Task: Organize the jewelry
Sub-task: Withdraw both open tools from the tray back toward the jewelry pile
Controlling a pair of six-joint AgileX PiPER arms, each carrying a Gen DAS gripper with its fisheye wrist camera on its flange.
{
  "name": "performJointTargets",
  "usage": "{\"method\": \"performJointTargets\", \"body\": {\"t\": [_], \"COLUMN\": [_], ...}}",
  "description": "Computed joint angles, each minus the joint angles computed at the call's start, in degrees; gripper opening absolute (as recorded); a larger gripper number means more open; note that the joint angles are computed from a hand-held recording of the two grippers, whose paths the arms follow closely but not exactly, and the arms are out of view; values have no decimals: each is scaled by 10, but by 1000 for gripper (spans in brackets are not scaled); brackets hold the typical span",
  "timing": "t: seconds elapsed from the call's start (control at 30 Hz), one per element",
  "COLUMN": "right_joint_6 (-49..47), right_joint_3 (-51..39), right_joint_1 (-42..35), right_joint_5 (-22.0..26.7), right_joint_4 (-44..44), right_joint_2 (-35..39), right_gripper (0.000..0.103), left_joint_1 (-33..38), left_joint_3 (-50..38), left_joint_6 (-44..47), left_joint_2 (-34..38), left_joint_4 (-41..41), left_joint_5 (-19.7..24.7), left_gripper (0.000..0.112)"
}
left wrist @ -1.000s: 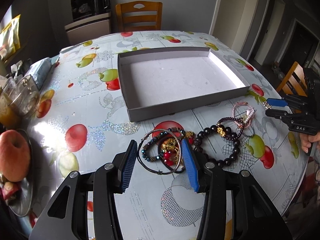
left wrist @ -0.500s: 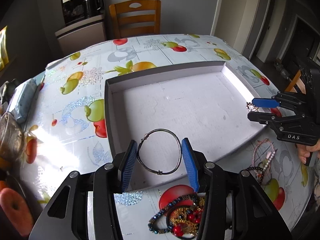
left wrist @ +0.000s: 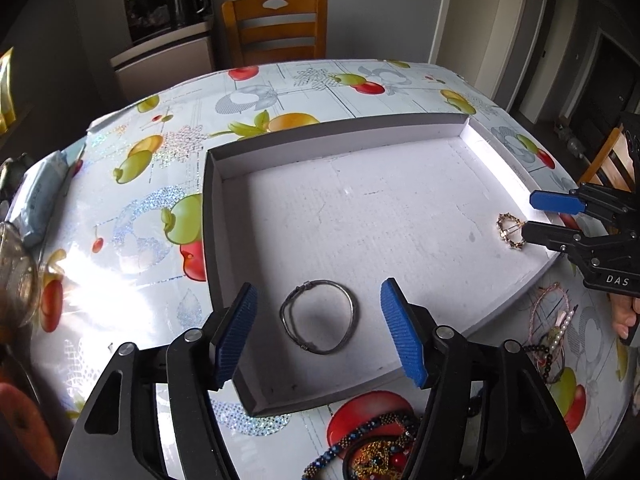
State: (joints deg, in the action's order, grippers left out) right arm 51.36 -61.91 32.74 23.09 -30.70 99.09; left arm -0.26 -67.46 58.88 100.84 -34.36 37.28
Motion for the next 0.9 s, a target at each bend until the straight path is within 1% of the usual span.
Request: {"method": "performJointTargets", "body": {"t": [0.1,0.17,0.23,0.27,0.3,0.37,0.4,0.43,0.53,0.57,0.6,0.63,0.73,0.77,0.83,0.9], "right_joint_6": [86,152,220,266,305,386,426,444,486,497,511,521,524,531,564,600], "right_joint_3": [25,45,66,76,84,91,92,88,61,57,58,59,49,54,78,103], "right_joint_1": [22,42,67,84,101,152,181,204,278,291,301,312,340,349,380,410], "right_joint_5": [2,9,26,39,53,109,139,163,270,285,290,301,356,364,377,384], "right_joint_4": [-69,-123,-171,-202,-225,-274,-297,-302,-318,-316,-319,-322,-295,-289,-297,-302], "right_joint_2": [-27,-45,-61,-70,-77,-90,-94,-95,-78,-76,-79,-81,-77,-81,-96,-110], "right_gripper": [51,55,57,57,58,59,67,76,79,79,79,79,81,82,88,89], "left_joint_1": [15,28,47,57,68,87,99,110,133,142,150,157,178,184,202,216], "left_joint_3": [28,59,91,109,126,156,169,182,216,223,231,246,290,304,329,350], "left_joint_6": [30,60,98,117,141,180,200,217,230,229,230,234,233,226,219,210], "left_joint_2": [-29,-56,-83,-97,-111,-134,-143,-151,-174,-183,-193,-212,-276,-298,-338,-367], "left_joint_4": [-25,-50,-84,-101,-120,-150,-164,-177,-192,-193,-194,-196,-196,-192,-189,-187], "left_joint_5": [-1,-4,4,6,10,17,24,27,24,31,34,30,30,31,44,54], "left_gripper": [67,68,72,77,79,79,79,79,79,79,79,79,79,79,79,79]}}
